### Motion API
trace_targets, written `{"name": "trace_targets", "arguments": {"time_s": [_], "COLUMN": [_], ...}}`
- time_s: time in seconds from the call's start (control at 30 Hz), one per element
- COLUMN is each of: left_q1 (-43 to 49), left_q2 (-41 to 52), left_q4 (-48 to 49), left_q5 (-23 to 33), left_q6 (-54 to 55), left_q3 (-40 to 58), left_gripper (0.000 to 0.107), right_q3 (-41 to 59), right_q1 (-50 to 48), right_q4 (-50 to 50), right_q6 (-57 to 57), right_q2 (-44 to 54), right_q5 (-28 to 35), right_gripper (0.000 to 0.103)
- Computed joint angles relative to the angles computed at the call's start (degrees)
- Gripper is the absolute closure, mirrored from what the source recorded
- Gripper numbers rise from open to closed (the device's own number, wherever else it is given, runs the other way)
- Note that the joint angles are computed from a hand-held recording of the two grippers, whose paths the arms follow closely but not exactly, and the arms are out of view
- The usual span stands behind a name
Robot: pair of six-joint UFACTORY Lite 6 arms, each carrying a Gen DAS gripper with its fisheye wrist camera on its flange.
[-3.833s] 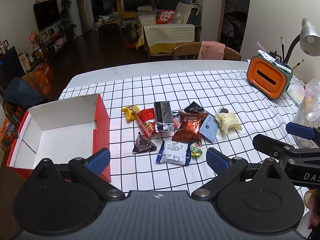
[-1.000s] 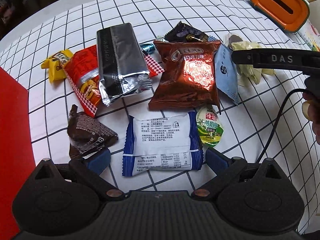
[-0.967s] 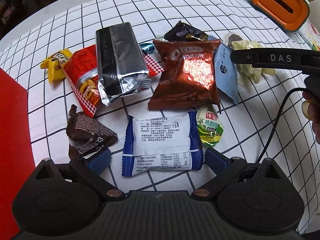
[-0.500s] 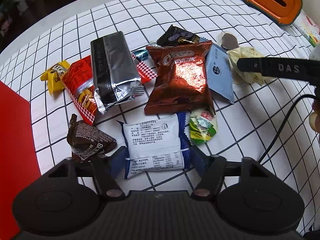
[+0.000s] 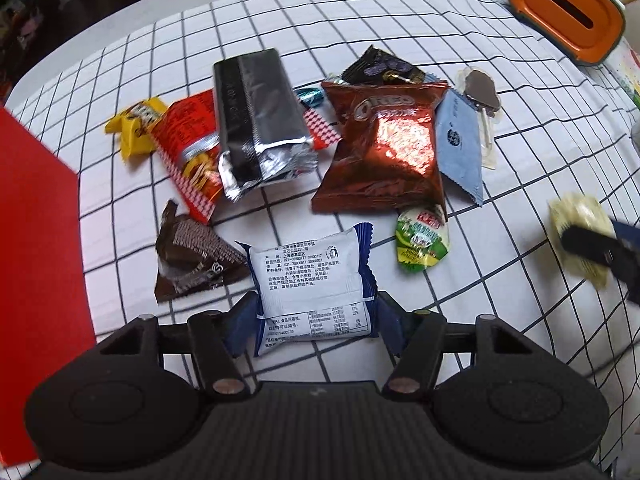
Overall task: Organize snacks
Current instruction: 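Carry both held packets up and over into the white box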
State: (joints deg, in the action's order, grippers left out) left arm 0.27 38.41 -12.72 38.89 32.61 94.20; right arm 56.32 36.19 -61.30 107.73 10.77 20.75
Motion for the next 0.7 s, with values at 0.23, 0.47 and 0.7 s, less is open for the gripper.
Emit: {"name": "trace_targets", "arguments": {"time_s": [0.23, 0.47, 0.7], "left_q1": [0.15, 0.11, -0.13], "left_q2": [-3.19, -8.80, -14.78], "left_q4": [1.78, 2.95, 1.54], "left_q5": [0.14, 0.19, 1.60], "left_q6": [-3.80, -6.00, -5.89], "left_q3": [-3.77, -9.52, -11.52], "left_gripper": [0.045, 0.045, 0.045], "right_q3": [-4.73, -6.58, -7.01], "right_q1": [5.79, 10.09, 12.97], "right_q4": [1.75, 3.08, 2.94], "right_q6": [1.11, 0.04, -1.48], "right_q2": [-6.07, -10.25, -13.94], "right_q5": [3.51, 7.34, 11.38], "right_gripper": [0.046, 0.046, 0.046]}}
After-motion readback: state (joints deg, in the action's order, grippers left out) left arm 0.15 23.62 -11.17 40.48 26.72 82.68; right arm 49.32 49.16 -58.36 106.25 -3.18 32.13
